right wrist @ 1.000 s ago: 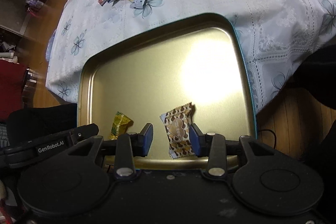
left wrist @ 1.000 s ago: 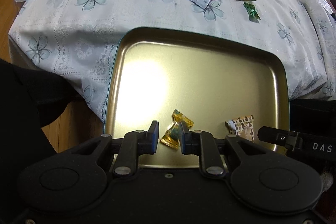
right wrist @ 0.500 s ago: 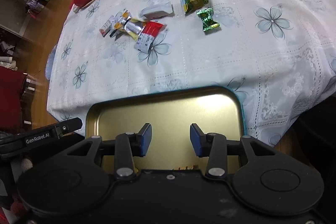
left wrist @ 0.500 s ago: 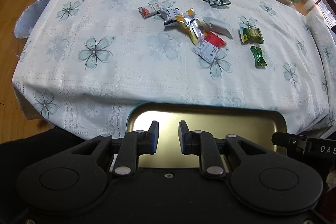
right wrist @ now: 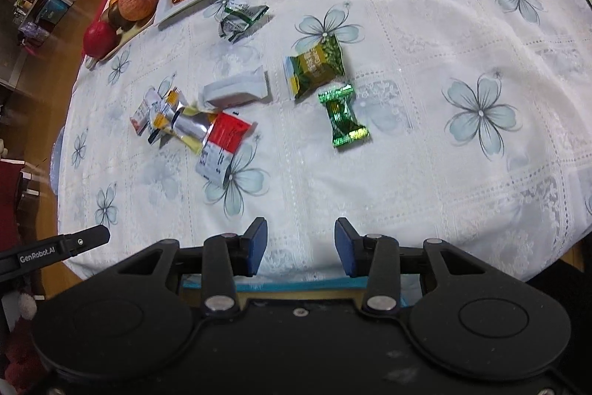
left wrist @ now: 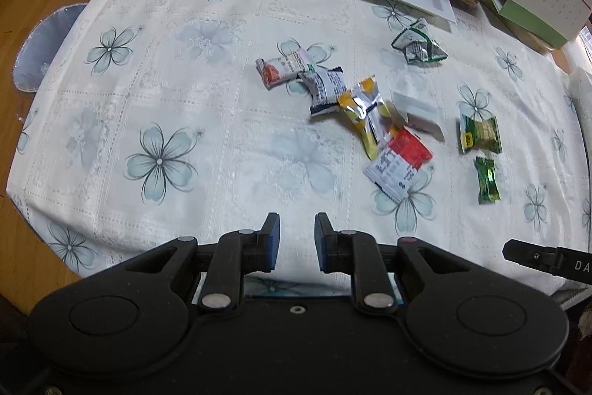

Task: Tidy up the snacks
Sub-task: 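Move left tool to the white hawthorn strip packet while right tool approaches the green candy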

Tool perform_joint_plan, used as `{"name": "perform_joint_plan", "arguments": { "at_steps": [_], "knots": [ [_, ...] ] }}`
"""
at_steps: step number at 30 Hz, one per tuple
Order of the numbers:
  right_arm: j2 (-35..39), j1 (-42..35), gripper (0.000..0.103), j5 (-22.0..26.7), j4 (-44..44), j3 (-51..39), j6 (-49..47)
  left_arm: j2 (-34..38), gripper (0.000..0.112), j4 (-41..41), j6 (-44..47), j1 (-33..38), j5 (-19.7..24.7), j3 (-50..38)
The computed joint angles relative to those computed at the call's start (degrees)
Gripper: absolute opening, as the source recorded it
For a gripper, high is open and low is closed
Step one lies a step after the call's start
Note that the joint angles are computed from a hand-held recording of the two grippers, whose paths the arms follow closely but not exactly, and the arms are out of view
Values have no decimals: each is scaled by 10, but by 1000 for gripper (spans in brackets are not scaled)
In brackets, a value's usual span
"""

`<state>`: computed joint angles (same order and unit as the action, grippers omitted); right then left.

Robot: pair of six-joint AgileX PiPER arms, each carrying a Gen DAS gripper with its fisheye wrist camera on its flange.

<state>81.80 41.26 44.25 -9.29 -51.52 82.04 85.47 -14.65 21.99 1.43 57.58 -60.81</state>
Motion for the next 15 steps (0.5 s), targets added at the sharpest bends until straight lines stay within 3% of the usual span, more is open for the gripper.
{"name": "perform_joint_plan", "arguments": {
  "at_steps": [8, 15],
  "knots": [
    [63, -118, 43, -26, 23, -51, -95, 111, 28, 5, -51, -16, -25, -100],
    [112, -184, 43, -63, 15, -81, -95, 184, 28, 17, -94, -33, -57, -168]
  ]
}}
